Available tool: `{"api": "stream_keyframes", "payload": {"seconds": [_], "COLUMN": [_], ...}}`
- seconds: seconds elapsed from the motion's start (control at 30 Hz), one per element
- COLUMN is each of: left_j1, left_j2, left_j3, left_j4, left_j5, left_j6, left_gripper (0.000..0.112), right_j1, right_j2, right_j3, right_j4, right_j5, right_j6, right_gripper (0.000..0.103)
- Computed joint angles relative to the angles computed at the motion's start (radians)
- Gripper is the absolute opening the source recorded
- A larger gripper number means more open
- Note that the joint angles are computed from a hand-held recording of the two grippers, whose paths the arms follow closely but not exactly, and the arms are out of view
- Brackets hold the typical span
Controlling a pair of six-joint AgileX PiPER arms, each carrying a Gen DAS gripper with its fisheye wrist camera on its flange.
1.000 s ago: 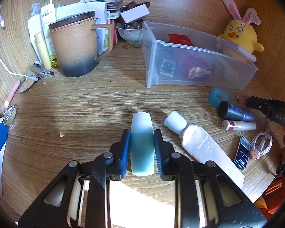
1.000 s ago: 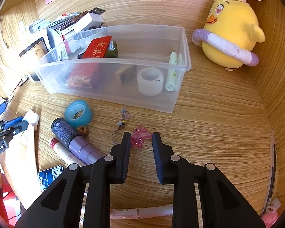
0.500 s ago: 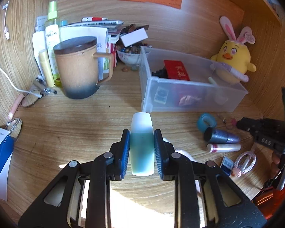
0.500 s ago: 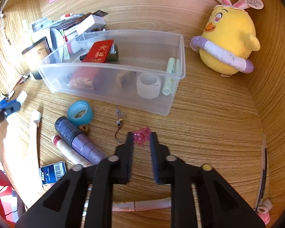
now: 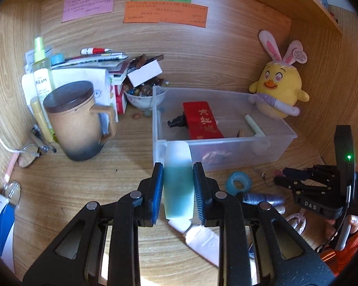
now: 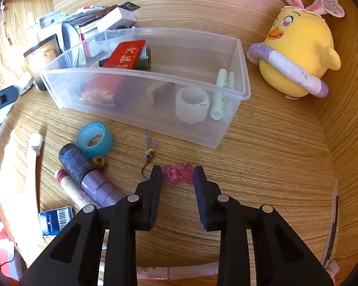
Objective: Organize objects
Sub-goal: 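Carry both items over the clear box and open both grippers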
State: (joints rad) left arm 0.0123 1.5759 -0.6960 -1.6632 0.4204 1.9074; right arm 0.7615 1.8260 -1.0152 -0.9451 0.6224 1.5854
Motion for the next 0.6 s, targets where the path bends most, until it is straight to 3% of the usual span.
{"api": "stream_keyframes", "payload": {"seconds": [0.23,0.6], "left_j1": [-0.044,-0.088], "left_j2": [0.004,0.050], "left_j3": [-0.063,-0.194], "left_j4": [0.043,0.172], "left_j5": [0.002,-0.010], "left_j6": [-0.076,-0.253], "left_gripper": [0.025,0.025], "right_j1": [0.057,0.097], "right_j2": [-0.118,-0.214], "right_j3": [0.056,0.009], "right_j4": [-0.100,-0.190], "right_j5": [0.042,0.145], "right_j6": [0.114,0.131], "right_gripper": [0.025,0.025]}}
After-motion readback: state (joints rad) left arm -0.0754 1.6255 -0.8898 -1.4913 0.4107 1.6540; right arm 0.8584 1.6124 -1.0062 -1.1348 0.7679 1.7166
